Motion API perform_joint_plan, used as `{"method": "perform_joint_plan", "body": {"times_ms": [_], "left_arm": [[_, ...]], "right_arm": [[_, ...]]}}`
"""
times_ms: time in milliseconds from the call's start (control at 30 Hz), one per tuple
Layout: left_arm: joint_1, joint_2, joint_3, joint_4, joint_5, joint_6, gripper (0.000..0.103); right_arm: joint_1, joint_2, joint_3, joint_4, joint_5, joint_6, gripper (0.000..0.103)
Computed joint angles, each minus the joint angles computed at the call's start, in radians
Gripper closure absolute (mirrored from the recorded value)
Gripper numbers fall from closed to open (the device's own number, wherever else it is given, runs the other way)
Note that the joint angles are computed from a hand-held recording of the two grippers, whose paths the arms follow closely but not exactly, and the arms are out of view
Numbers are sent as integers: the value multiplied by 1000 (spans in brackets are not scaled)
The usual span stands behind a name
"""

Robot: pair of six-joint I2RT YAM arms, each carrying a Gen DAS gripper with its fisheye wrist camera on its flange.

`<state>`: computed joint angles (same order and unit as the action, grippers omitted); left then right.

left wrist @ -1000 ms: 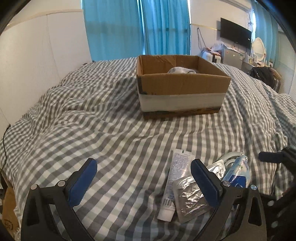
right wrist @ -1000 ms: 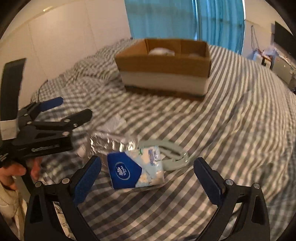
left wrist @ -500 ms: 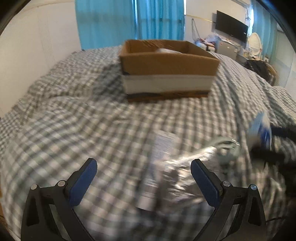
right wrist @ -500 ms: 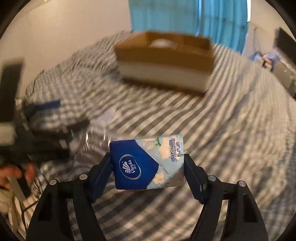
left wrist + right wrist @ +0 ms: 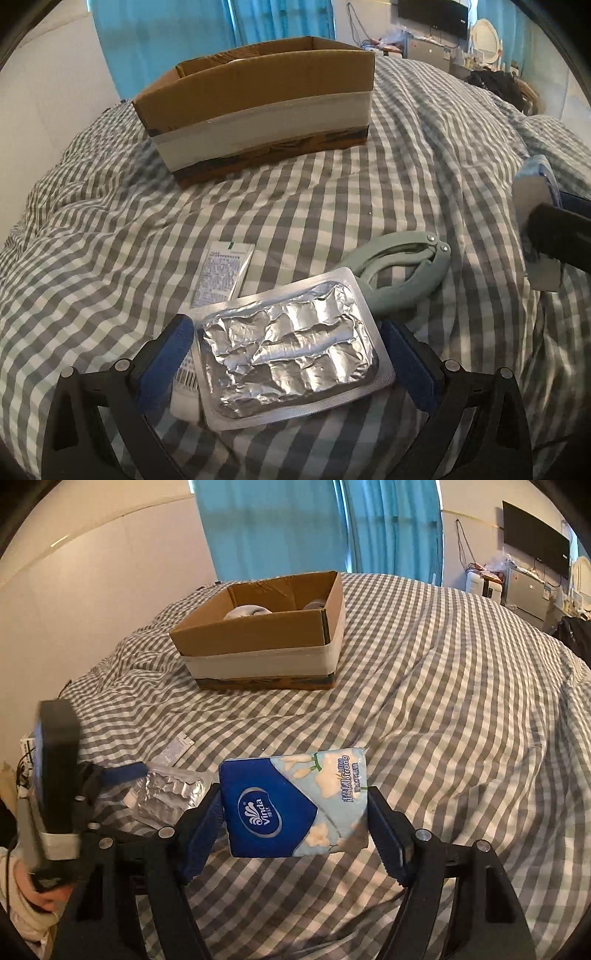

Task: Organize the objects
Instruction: 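Grasp the foil blister pack with the left tool while the right tool grasps the Vinda tissue pack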

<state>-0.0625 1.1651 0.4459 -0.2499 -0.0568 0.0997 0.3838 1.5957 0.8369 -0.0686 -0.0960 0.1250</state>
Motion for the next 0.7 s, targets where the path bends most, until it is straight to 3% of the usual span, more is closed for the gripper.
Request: {"method": "perform_joint_plan", "body": {"times_ms": [233,700], "left_arm": [[60,-45,3,-48,82,33,10],[217,-179,85,-192,246,72,10]], "right_arm": [[-1,2,-8,3,4,16,29],[86,-42,-6,-38,121,18,29]]}}
